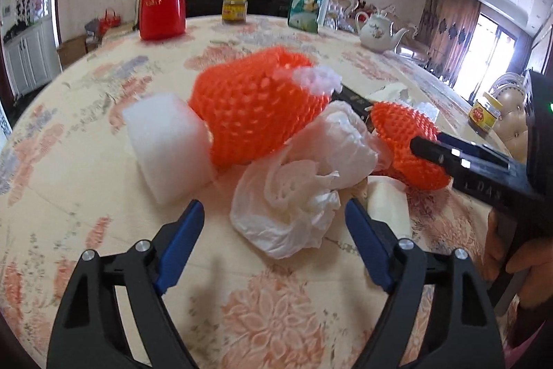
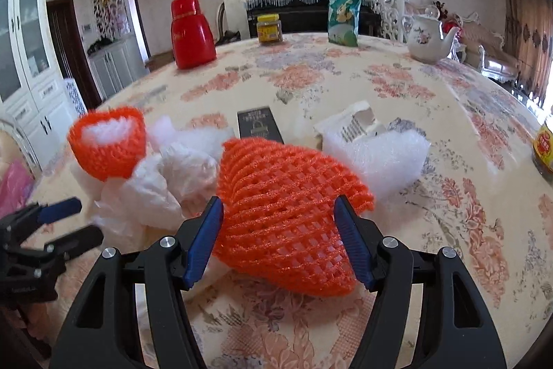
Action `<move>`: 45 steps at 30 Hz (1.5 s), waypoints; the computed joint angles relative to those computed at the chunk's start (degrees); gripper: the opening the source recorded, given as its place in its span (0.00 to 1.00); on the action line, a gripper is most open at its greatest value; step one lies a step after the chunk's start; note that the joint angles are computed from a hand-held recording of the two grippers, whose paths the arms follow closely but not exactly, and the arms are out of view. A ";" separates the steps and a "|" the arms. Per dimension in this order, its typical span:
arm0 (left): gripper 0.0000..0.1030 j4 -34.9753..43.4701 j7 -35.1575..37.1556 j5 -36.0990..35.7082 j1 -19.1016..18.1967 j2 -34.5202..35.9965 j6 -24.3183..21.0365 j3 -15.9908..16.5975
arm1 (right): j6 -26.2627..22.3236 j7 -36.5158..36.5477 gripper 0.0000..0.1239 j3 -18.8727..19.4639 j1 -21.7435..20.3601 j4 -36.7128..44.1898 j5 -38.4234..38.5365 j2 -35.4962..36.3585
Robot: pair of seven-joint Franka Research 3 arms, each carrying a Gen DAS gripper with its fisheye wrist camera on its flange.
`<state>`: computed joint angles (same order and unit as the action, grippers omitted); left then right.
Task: Collect trash
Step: 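Grasp the orange foam net with the right gripper while the left grasps a white tissue, then carry the foam net and tissue toward the pink bin with both grippers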
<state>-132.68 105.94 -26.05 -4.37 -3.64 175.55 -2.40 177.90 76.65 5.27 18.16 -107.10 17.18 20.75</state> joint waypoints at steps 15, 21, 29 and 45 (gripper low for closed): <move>0.22 4.28 -7.40 7.67 4.01 3.44 -6.32 -3.62 | 1.86 14.79 0.10 -11.95 8.26 -2.66 -10.76 -1.20; 0.16 0.03 -7.87 7.18 2.75 0.50 -1.15 -3.22 | 3.75 15.34 0.10 -13.21 9.48 -4.12 -11.40 -1.97; 0.16 -7.83 -5.79 5.55 -3.17 -5.86 5.55 1.32 | 6.17 13.45 0.10 -11.47 8.17 -5.43 -9.80 -2.85; 0.16 -19.07 -16.25 19.47 -1.76 -16.22 12.24 4.35 | 13.05 5.91 0.09 6.61 -4.45 -15.23 -1.61 -9.54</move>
<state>-151.75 89.69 -6.58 -6.13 -19.85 187.80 1.96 190.96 82.56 11.88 13.71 -122.34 15.58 11.20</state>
